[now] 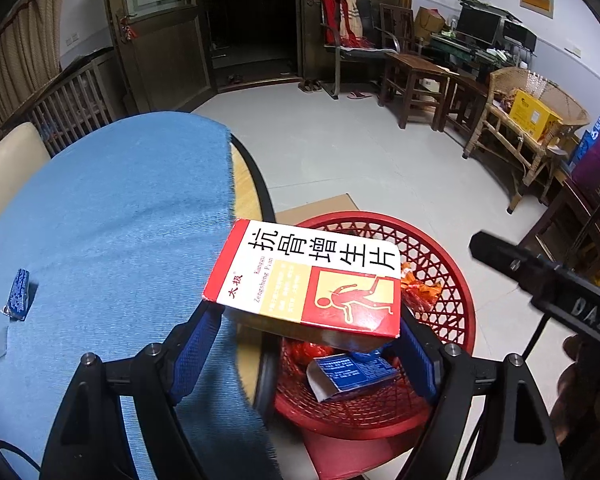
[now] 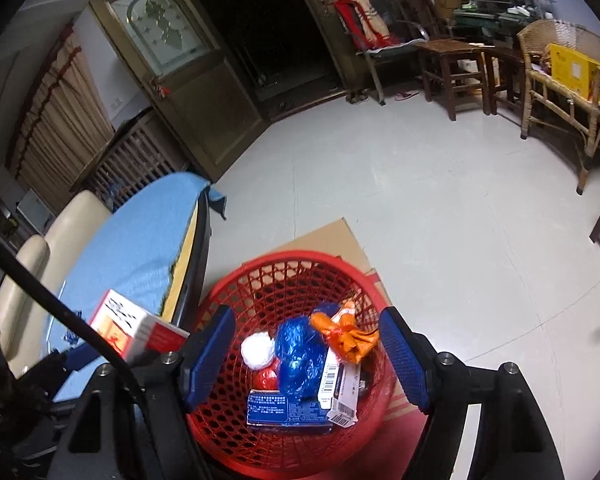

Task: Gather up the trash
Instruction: 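Open the left tool to drop the red-white medicine box into the wastebasket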

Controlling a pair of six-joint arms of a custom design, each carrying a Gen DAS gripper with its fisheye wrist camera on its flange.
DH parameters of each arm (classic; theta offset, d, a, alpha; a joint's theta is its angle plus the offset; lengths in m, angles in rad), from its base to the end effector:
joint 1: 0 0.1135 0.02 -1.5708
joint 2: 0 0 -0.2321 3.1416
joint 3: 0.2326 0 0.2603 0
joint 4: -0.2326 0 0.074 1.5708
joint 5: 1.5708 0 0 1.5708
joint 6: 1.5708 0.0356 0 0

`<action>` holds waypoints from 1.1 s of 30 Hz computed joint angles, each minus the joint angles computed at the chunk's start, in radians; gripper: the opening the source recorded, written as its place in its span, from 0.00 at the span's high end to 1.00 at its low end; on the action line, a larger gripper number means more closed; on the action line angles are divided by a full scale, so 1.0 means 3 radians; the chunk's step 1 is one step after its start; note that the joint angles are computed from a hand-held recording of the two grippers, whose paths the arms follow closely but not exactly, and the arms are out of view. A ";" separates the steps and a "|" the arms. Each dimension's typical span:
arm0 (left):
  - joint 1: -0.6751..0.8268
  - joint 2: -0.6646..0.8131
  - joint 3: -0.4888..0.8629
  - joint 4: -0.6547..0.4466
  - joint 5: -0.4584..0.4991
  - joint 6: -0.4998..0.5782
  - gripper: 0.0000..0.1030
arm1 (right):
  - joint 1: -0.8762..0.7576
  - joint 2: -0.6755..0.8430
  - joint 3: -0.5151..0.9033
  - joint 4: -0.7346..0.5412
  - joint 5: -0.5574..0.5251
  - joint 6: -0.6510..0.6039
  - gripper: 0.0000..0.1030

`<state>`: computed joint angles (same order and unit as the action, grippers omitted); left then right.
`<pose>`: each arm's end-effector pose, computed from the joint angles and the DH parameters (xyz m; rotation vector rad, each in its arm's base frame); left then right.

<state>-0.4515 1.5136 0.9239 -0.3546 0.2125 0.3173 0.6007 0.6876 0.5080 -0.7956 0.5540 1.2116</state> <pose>0.2796 -0.1439 0.1661 1.0226 2.2965 -0.3219 0.1418 0.0745 0.1883 0.9016 2.1779 0.1555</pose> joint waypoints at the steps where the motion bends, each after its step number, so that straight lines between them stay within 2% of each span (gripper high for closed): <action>1: -0.0017 -0.0023 -0.0017 0.0000 0.0001 0.0012 0.18 | 0.0040 -0.0045 0.0013 -0.0059 0.0044 0.0041 0.24; 8: -0.0129 0.0021 0.0000 0.0010 -0.0084 -0.0031 0.18 | 0.0263 -0.0367 0.0075 -0.0517 0.0285 0.0324 0.24; 13: -0.0341 0.0258 0.0153 -0.0023 -0.0367 -0.0066 0.18 | 0.0414 -0.0522 0.0137 -0.0842 0.0447 0.0533 0.24; 17: -0.0431 0.0258 0.0132 -0.0008 -0.0404 -0.0030 0.18 | 0.0559 -0.0540 0.0267 -0.1124 0.0597 0.0716 0.24; 25: -0.0354 0.0130 0.0125 -0.0198 -0.0098 -0.0016 0.17 | 0.0795 -0.0338 0.0480 -0.1311 0.0759 0.0931 0.24; 29: -0.0148 -0.0053 0.0086 -0.0251 0.0074 0.0016 0.17 | 0.0872 -0.0154 0.0598 -0.1276 0.0809 0.0947 0.24; 33: 0.0239 -0.0294 0.0068 -0.0303 0.0394 0.0033 0.18 | 0.0995 0.0087 0.0763 -0.1268 0.0902 0.1013 0.24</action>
